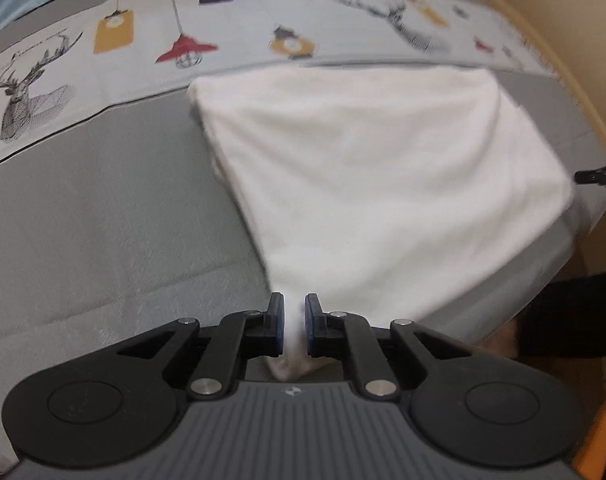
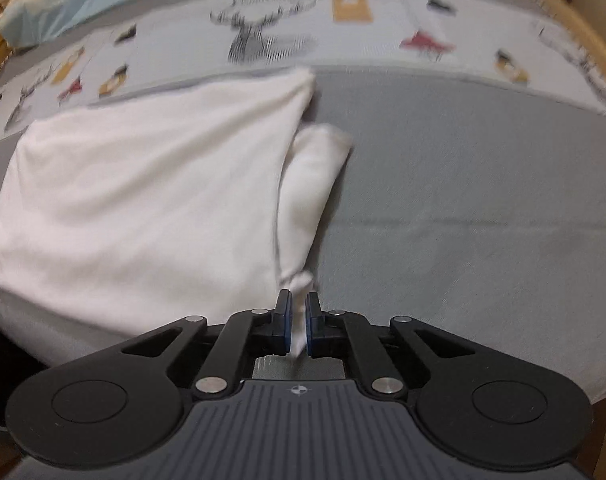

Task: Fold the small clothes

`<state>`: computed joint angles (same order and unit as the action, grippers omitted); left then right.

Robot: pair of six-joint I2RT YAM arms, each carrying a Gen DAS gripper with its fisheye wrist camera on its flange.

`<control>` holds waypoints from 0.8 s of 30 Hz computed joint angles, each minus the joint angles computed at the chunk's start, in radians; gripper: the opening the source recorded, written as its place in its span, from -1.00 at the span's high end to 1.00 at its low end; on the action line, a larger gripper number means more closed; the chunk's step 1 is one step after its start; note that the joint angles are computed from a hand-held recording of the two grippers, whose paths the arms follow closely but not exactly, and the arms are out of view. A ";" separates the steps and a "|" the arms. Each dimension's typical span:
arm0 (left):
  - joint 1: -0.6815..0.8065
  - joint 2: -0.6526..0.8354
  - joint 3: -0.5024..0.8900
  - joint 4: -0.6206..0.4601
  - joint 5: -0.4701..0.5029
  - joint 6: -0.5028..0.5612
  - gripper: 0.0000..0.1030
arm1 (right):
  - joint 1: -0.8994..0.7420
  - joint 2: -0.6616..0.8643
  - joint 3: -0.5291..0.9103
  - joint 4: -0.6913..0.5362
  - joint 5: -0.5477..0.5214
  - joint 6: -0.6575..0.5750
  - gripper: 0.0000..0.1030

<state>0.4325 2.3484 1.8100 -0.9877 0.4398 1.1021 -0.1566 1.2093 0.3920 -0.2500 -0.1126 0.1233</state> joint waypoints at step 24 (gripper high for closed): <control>-0.156 0.086 0.034 0.165 -0.142 -0.293 0.59 | 0.091 0.331 0.119 0.169 0.061 -0.033 0.54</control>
<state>0.2768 2.4346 1.8439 -0.8223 0.2978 0.8092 -0.0657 1.5404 0.5113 -0.0811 -0.0517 0.0898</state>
